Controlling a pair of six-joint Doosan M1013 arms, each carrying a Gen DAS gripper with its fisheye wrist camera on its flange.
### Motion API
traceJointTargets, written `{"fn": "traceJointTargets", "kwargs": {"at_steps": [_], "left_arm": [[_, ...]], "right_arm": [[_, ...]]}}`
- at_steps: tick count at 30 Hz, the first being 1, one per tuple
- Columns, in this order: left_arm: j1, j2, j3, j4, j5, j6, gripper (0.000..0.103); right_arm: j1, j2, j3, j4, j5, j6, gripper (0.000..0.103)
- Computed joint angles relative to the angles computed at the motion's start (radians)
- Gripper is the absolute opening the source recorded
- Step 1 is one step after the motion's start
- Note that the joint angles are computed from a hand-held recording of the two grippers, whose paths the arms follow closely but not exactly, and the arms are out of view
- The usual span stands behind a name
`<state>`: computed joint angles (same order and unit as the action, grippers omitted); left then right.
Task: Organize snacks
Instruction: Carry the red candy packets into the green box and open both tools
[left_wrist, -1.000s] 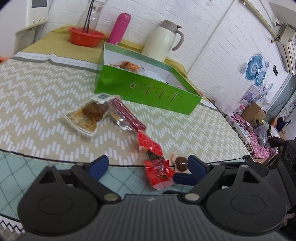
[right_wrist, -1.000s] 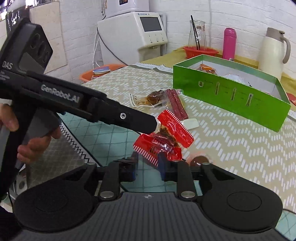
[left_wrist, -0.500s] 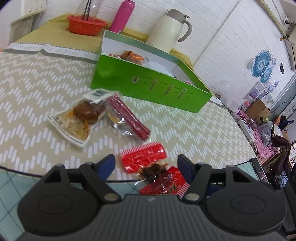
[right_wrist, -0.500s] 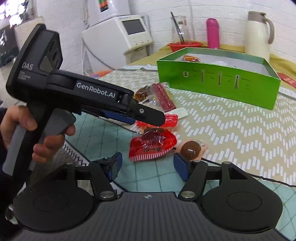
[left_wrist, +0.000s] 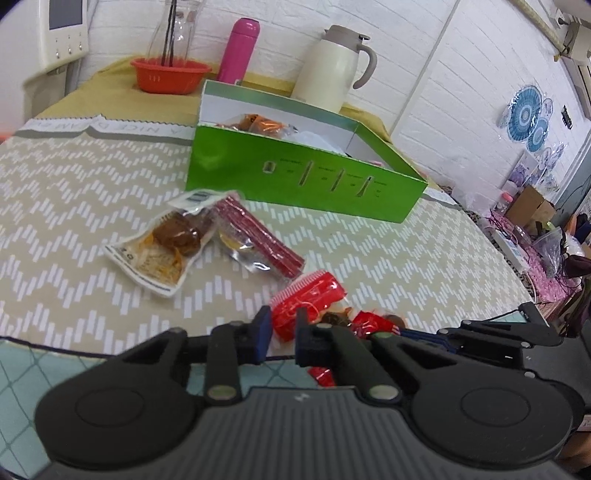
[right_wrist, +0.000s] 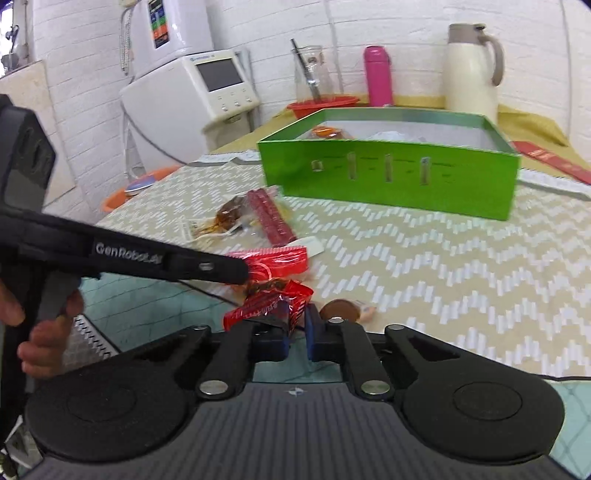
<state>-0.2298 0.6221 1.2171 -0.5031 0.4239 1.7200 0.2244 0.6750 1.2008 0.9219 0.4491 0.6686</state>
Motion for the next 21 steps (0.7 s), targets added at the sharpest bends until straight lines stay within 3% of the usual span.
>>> {"fn": "traceJointTargets", "kwargs": {"at_steps": [9, 15, 21], "left_arm": [[0.007, -0.025, 0.01, -0.272, -0.05, 0.212, 0.0], [-0.003, 0.021, -0.119, -0.217, -0.044, 0.2, 0.0], [-0.005, 0.132, -0.332, -0.119, 0.033, 0.113, 0.0]], "right_arm": [[-0.02, -0.041, 0.04, 0.233, -0.061, -0.222, 0.01], [-0.032, -0.023, -0.022, 0.308, -0.11, -0.293, 0.01], [-0.041, 0.023, -0.119, 0.237, -0.164, -0.199, 0.01]]}}
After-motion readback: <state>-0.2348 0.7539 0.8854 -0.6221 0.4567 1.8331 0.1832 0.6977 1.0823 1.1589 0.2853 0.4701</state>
